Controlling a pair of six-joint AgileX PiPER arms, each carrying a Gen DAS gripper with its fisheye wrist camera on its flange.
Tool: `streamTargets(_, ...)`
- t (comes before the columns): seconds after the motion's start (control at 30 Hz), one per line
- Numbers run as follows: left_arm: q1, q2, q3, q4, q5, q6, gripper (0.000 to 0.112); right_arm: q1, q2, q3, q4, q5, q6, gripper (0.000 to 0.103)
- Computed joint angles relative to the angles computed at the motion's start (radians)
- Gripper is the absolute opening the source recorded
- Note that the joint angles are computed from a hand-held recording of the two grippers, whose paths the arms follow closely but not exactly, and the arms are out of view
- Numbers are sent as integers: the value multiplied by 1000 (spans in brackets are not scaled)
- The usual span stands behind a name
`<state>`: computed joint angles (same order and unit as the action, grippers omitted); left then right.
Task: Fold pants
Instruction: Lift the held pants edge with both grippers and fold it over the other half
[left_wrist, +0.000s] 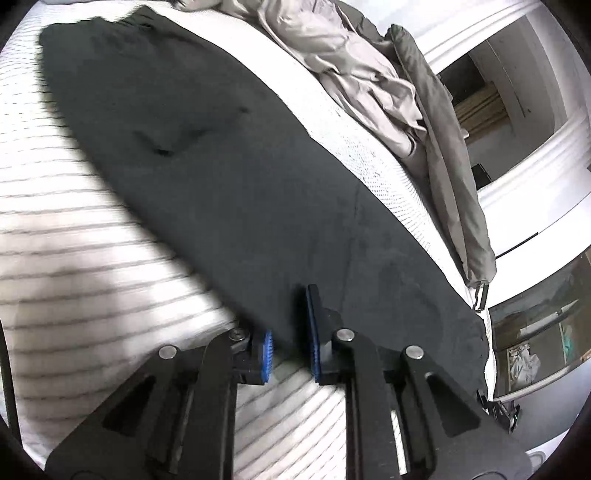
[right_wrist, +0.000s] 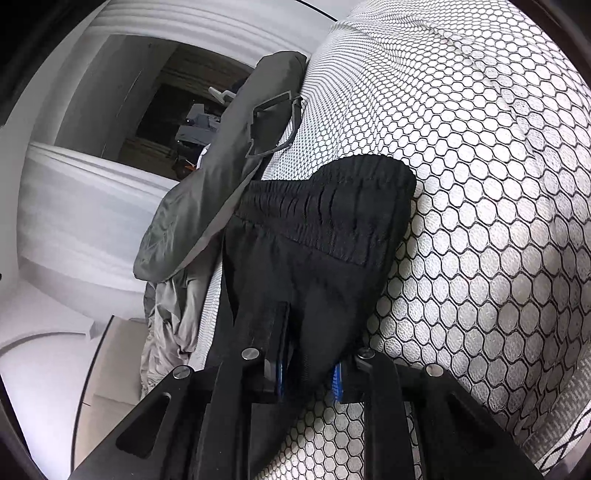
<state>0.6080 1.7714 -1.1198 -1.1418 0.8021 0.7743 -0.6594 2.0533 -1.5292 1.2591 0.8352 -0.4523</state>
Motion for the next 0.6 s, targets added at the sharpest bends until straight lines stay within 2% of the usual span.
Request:
streamTargets(0.1, 81, 8, -7, -12, 76, 52, 14, 6, 11, -19, -15, 5, 4, 18)
streamTargets(0.23, 45, 147, -220, 96, 101, -124, 21, 6, 14, -16, -5, 4, -15, 18)
streamTargets(0.3, 28, 209, -307, 120, 119, -172, 21, 8, 17, -16, -5, -1, -16, 18)
streamTargets(0.33, 30, 227, -338, 139, 140, -184, 17, 9, 18, -17, -5, -2, -14, 18)
streamTargets(0.4, 67, 236, -327, 90, 173, -165, 11, 10, 19, -17, -4, -6, -9, 18)
streamTargets(0.5, 136, 194, -247, 46, 179, -73, 11, 11, 25, -27, -7, -4, -9, 18)
streamTargets(0.6, 224, 182, -221, 25, 254, 18, 15, 3, 34, -35, -2, 18, -21, 18)
